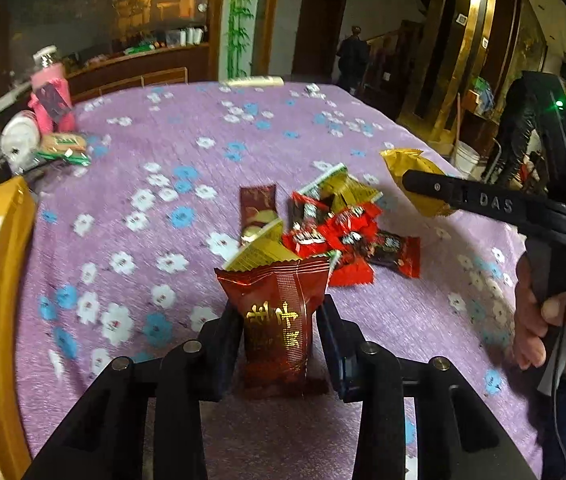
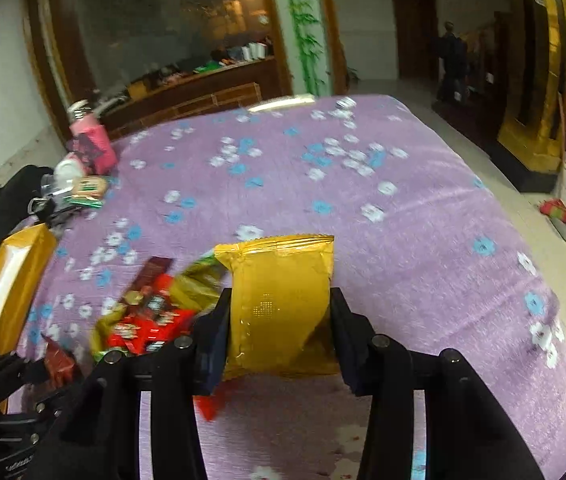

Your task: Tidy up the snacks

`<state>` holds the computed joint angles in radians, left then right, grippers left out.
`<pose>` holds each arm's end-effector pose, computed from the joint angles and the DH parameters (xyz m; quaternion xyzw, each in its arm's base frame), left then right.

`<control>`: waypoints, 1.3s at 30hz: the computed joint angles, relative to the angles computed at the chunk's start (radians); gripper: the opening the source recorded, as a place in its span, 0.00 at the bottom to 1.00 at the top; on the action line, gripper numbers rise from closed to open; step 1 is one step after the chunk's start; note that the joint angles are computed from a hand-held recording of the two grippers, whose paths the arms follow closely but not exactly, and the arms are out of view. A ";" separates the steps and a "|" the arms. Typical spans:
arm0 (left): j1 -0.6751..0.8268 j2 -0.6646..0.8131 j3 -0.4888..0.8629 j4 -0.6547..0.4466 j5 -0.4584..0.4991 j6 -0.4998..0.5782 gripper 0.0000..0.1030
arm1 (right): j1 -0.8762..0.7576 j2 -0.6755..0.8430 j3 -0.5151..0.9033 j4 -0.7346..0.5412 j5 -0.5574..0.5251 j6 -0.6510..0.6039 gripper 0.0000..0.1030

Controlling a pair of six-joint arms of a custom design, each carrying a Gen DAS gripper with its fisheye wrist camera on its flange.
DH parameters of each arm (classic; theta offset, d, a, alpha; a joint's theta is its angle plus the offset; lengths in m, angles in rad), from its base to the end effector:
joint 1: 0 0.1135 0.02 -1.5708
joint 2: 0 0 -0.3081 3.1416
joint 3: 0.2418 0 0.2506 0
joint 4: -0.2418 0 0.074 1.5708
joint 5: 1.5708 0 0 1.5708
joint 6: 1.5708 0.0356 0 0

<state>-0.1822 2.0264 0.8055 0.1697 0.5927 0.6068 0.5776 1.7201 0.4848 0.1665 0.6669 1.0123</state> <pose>0.3374 -0.0824 0.0923 0.4245 0.8245 -0.2241 0.2996 0.2229 0.1190 0.1188 0.2768 0.8762 -0.0545 0.3907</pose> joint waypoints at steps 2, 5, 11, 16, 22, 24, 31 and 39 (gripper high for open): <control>0.003 -0.002 0.001 0.008 0.000 -0.013 0.37 | 0.031 0.027 0.030 0.020 0.014 -0.044 0.43; 0.005 -0.005 -0.003 0.025 -0.007 -0.028 0.37 | 0.075 0.069 0.075 0.053 0.017 -0.112 0.42; 0.007 -0.010 -0.017 0.055 -0.015 -0.042 0.37 | 0.106 0.136 0.135 0.081 -0.023 -0.190 0.42; 0.008 -0.006 -0.007 0.035 -0.017 -0.039 0.37 | 0.102 0.129 0.121 0.092 -0.027 -0.165 0.42; 0.003 0.012 0.023 -0.024 -0.034 -0.024 0.35 | 0.090 0.101 0.088 0.105 -0.027 -0.124 0.42; -0.001 0.016 0.028 -0.036 -0.042 -0.021 0.35 | 0.093 0.095 0.086 0.100 -0.021 -0.118 0.42; -0.022 0.046 0.053 -0.061 -0.095 -0.019 0.49 | 0.098 0.082 0.077 0.109 -0.014 -0.119 0.42; -0.010 0.072 0.088 -0.075 -0.065 -0.060 0.33 | 0.106 0.079 0.079 0.113 -0.010 -0.122 0.42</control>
